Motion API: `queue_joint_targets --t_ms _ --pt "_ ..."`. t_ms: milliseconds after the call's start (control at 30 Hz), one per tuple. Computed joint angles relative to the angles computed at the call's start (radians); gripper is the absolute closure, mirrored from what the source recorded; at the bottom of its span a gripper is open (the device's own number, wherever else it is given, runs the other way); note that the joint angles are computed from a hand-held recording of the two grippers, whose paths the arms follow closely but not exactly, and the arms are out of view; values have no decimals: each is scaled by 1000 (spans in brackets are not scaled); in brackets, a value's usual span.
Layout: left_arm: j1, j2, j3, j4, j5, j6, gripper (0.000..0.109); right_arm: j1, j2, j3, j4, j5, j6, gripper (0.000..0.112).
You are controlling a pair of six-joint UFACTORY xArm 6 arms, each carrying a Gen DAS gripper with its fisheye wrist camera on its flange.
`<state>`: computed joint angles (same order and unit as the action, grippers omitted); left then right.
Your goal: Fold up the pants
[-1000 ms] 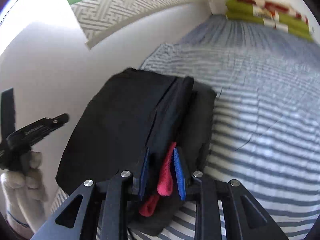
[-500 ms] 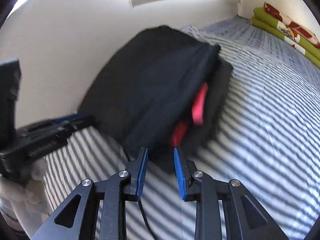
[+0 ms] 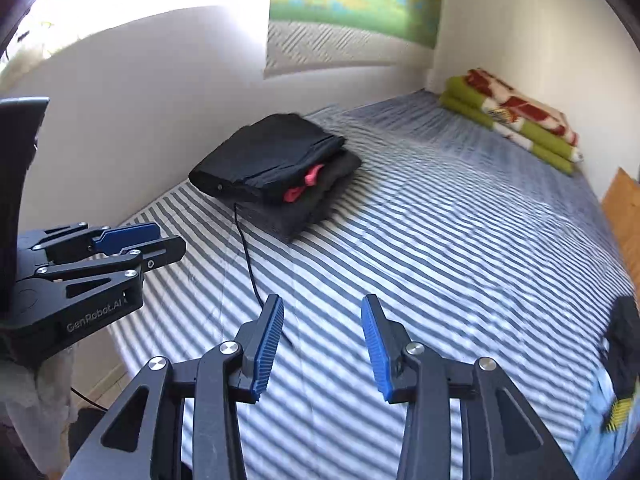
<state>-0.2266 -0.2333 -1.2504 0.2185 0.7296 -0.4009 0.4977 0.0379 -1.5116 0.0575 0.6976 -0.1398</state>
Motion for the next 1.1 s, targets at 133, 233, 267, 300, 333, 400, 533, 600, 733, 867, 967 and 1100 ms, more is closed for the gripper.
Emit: queue_joint_targets --t_ms 133,233,267,300,333,400,533,600,733,867,967,1100 --pt "-112 -90 9 56 71 -82 69 -36 -182 166 16 -33 -34 70" --pt "-221 -150 -2 152 144 -177 60 -64 -307 261 53 -52 -58 63" --pt "-253 -159 -10 178 166 -203 58 -74 -340 289 58 -61 -64 61" --pt "-297 -172 -14 216 192 -242 53 -83 -376 321 58 -73 -64 55" --pt "-329 -180 -17 242 212 -273 50 -92 -417 361 48 -85 -61 49" --pt "-397 -209 1 276 237 -355 47 -110 -484 432 17 -89 -47 46" --pt "-533 -248 40 355 303 -522 39 -169 -594 551 123 -31 -102 46" --pt "-576 -255 49 372 336 -564 33 -185 -625 581 124 1 -120 46" --pt "-655 -277 63 451 412 -648 22 -211 -696 633 99 18 -115 41" --pt "-649 -315 95 464 428 -670 15 -226 -714 641 133 26 -100 39" --pt "-672 -338 104 495 463 -693 13 -217 -731 656 114 21 -72 39" --pt "-653 -372 136 472 449 -685 11 -192 -755 676 73 13 -43 39"
